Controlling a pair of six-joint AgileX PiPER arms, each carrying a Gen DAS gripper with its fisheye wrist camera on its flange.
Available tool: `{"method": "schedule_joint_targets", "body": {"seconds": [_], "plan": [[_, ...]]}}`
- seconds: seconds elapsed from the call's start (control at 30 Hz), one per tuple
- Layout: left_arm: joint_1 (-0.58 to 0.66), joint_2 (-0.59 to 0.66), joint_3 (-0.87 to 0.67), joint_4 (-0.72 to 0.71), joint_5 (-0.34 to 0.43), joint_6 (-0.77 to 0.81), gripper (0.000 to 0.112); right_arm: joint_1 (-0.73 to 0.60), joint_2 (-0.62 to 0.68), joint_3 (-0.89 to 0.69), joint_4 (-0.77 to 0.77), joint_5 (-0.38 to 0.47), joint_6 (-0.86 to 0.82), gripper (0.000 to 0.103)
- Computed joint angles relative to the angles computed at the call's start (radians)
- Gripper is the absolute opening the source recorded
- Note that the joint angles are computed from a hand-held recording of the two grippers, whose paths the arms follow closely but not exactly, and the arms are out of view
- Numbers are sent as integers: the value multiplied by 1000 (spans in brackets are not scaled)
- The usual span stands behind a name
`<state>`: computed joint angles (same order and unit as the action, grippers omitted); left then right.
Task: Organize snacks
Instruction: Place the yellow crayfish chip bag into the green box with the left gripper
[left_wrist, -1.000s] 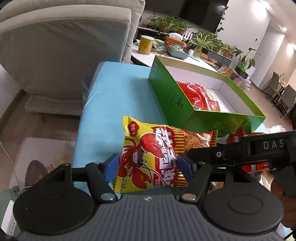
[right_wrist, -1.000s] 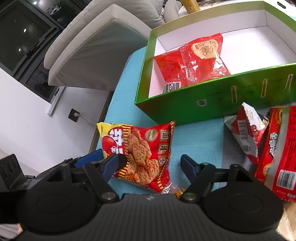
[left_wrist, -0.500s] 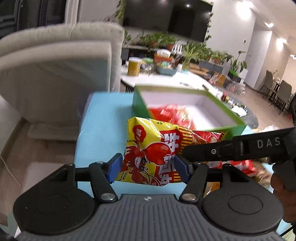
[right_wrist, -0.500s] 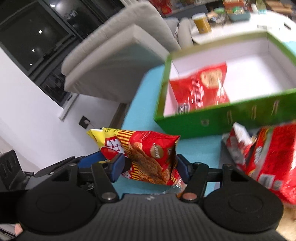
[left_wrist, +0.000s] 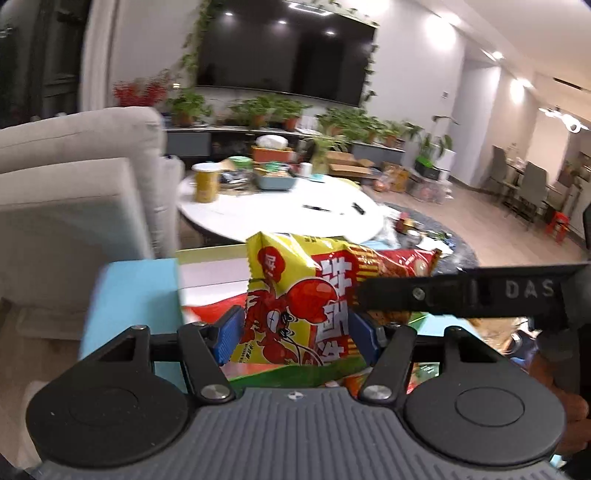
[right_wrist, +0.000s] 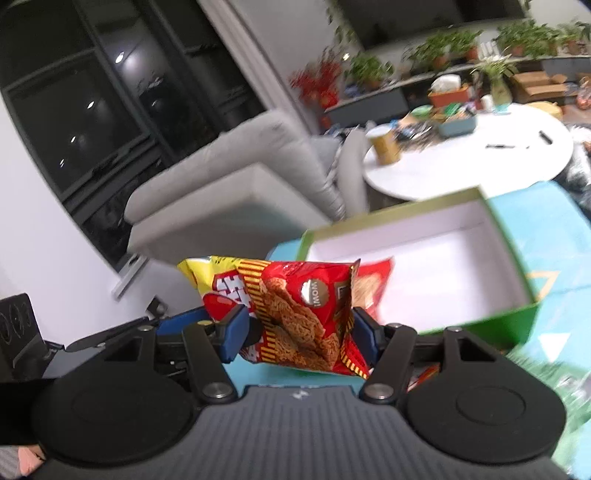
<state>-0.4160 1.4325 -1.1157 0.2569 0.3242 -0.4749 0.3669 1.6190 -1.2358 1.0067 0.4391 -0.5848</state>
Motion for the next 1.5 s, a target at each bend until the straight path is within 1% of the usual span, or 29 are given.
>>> {"method": "schedule_joint_targets", "body": {"seconds": [0.07,0.1,0.27,0.4,0.57,0.7,0.73,0.8,0.83,0.87,0.9,0.93,0.97,1.03,1.1,1.17,1.23,1.33,1.4,1.5], "plan": [[-40,47,-52,80,7,-75,59,-26,9,-13,-7,-8,-1,64],[-50,74,-84,80,16,-73,60,-43,19,-22,-4,-2,-10,64],[-77,194,-215,13,53,-20,60,-104,64,-56,-22,9,0,64],[-79,267,-281,-37,76,10,60,-139,107,-90,-17,24,-18,64],[-77,344,-354,-42,110,10,62,-157,158,-133,-19,34,-32,64],[-69,378,-384,-48,127,15,63,-167,193,-151,19,42,-76,64],[-65,387,-395,-59,133,27,65,-170,203,-157,24,46,-80,64],[-58,405,-405,-78,143,48,74,-177,213,-159,39,54,-93,64],[-59,410,-406,-54,156,24,78,-177,218,-158,41,47,-96,64],[-58,420,-410,-15,169,-20,78,-174,221,-158,25,28,-83,65],[-58,418,-404,11,178,-52,78,-169,210,-139,12,-3,-74,65],[-54,409,-390,6,177,-54,78,-167,197,-116,19,-33,-89,65],[-48,399,-375,-16,171,-38,78,-171,187,-98,36,-44,-115,65],[-41,376,-346,-39,160,-21,79,-191,169,-70,74,-26,-167,65],[-53,354,-318,10,154,-67,80,-209,150,-42,90,-8,-195,65],[-65,330,-291,46,149,-100,81,-220,122,-8,96,-9,-202,65],[-74,312,-268,52,138,-104,81,-230,93,26,96,-8,-205,65],[-86,287,-237,56,131,-110,81,-244,56,71,57,-3,-179,65],[-96,267,-210,83,130,-140,81,-240,52,79,9,-10,-124,65],[-102,242,-176,96,129,-173,81,-252,48,104,-25,5,-72,65]]}}
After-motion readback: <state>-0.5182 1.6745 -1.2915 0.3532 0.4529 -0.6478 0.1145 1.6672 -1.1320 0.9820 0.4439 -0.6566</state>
